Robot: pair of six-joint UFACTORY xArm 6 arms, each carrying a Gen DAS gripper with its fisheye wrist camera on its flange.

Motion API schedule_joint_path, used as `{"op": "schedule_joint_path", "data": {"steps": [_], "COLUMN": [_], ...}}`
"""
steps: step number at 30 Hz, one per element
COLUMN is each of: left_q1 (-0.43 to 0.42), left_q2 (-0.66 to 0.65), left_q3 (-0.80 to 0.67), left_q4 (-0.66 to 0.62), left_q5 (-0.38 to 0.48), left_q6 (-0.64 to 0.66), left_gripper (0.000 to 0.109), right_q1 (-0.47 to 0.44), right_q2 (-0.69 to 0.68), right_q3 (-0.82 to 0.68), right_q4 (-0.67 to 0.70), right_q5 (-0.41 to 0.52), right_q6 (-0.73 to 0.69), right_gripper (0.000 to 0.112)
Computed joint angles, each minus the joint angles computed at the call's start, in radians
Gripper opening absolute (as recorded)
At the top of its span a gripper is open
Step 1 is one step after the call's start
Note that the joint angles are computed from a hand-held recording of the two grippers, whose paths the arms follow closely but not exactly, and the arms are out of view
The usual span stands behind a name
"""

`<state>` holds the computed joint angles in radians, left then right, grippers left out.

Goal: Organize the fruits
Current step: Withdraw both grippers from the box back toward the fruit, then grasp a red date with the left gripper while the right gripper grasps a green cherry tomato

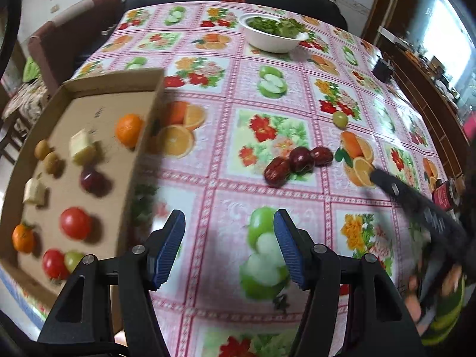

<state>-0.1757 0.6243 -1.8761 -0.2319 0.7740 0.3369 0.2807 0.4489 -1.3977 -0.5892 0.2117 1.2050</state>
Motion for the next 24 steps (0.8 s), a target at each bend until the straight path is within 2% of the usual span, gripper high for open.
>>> {"op": "schedule_joint_path", "data": {"steps": [4, 6, 12, 14, 16, 17, 19, 20, 21, 22, 24], "left_q1": [-0.012, -0.016, -0.026, -0.024, -0.027, -0.032, -0.043, -0.043, -0.040, -0.039, -0.040], "left_q2": [0.073, 0.116, 0.246, 0.284, 0.312, 0.313, 0.285, 0.283, 0.287, 0.289, 0.278], "left_q3": [-0.104, -0.174, -0.370, -0.428, -0.466, -0.460, -0.402, -0.400, -0.412, -0.419, -0.396], "left_q4": [-0.044, -0.056, -0.037, -0.052, -0.054, -0.048, -0.034, -0.049, -0.070, -0.075, -0.068], "left_q5": [0.012, 0.055, 0.159, 0.201, 0.224, 0.213, 0.158, 0.155, 0.173, 0.187, 0.168], "left_q6": [0.044, 0.064, 0.048, 0.053, 0.052, 0.051, 0.065, 0.076, 0.087, 0.086, 0.083], "left_gripper": [0.061, 0.061, 0.061, 0.060, 0.054, 0.054, 0.045, 0.038, 0.024, 0.024, 0.024], "right_q1": [-0.019, -0.021, -0.020, -0.020, -0.020, -0.021, -0.022, -0.022, -0.022, -0.022, -0.018], "right_q2": [0.113, 0.182, 0.346, 0.388, 0.406, 0.409, 0.413, 0.414, 0.416, 0.412, 0.410], "right_q3": [-0.184, -0.299, -0.570, -0.634, -0.662, -0.667, -0.671, -0.672, -0.673, -0.663, -0.663], "right_q4": [0.102, 0.156, 0.200, 0.212, 0.200, 0.197, 0.182, 0.181, 0.184, 0.200, 0.192], "right_q5": [0.104, 0.165, 0.319, 0.357, 0.367, 0.368, 0.366, 0.361, 0.356, 0.336, 0.344], "right_q6": [-0.138, -0.225, -0.353, -0.379, -0.382, -0.381, -0.374, -0.375, -0.381, -0.396, -0.390], "right_gripper": [0.052, 0.049, 0.048, 0.044, 0.043, 0.041, 0.038, 0.035, 0.032, 0.024, 0.023]}}
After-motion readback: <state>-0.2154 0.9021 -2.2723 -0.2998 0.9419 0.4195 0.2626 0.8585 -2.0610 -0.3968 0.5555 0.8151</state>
